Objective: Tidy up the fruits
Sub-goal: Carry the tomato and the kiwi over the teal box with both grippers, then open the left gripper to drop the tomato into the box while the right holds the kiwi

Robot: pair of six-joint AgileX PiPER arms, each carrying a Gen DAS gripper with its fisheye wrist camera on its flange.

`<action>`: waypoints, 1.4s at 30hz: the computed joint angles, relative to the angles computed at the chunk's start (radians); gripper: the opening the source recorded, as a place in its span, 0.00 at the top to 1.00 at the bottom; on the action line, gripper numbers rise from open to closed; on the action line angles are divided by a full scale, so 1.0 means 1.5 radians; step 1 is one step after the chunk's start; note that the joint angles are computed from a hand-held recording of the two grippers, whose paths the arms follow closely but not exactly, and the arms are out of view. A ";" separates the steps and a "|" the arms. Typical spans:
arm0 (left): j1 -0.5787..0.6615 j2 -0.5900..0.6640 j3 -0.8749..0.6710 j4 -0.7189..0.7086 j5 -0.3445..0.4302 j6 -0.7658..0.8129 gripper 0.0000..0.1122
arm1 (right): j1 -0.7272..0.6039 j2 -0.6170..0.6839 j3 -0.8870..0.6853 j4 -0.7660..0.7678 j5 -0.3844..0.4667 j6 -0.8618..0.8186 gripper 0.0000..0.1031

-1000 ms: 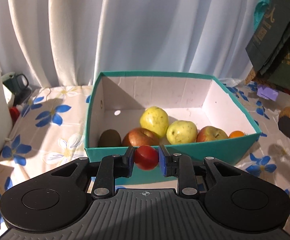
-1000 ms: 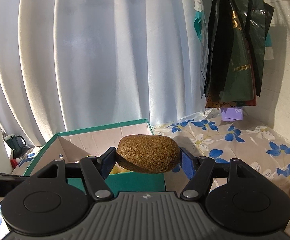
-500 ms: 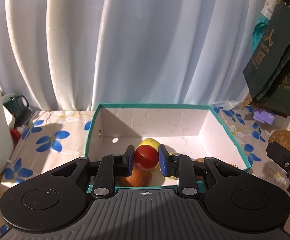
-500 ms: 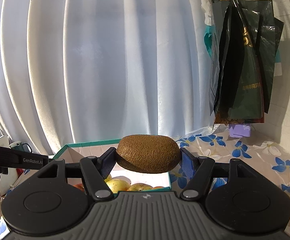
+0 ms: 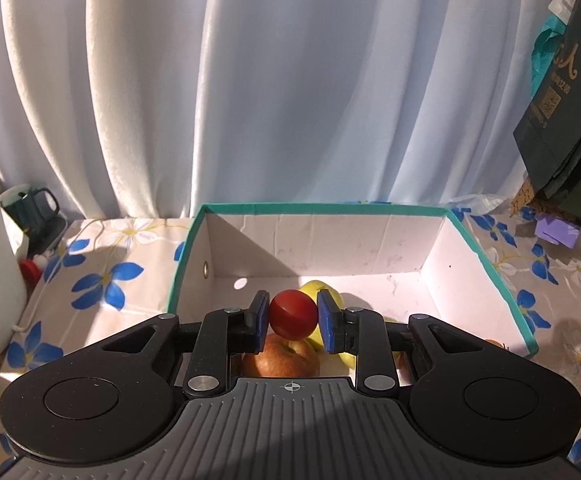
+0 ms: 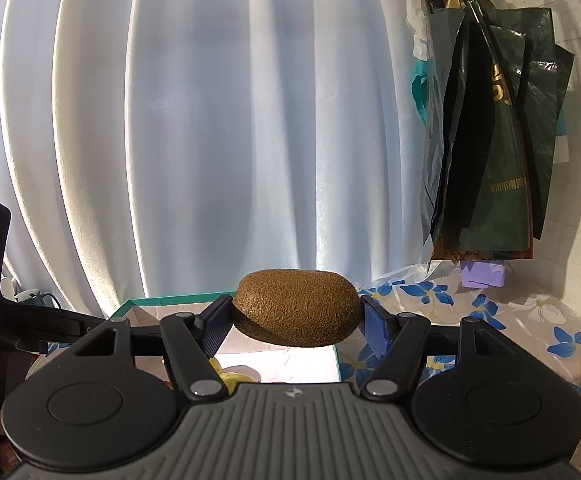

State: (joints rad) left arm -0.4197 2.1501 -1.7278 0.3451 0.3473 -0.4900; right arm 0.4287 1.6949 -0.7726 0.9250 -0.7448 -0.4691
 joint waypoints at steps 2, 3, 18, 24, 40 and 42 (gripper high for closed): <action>-0.002 0.008 -0.011 0.015 0.005 -0.014 0.74 | -0.003 0.003 -0.003 -0.003 0.002 -0.001 0.34; -0.001 0.012 -0.016 0.012 0.006 -0.010 0.74 | -0.004 0.004 -0.005 -0.003 0.003 -0.001 0.34; -0.002 0.096 -0.120 0.021 0.064 -0.005 0.74 | -0.022 0.029 -0.034 -0.008 0.027 -0.002 0.34; -0.003 0.122 -0.153 0.019 0.081 0.000 0.74 | -0.026 0.043 -0.047 -0.012 0.035 -0.002 0.34; -0.002 0.170 -0.216 -0.004 0.117 0.034 0.74 | -0.032 0.056 -0.063 -0.012 0.047 -0.006 0.34; -0.003 0.175 -0.224 -0.002 0.122 0.033 0.74 | -0.032 0.057 -0.065 -0.012 0.048 -0.008 0.34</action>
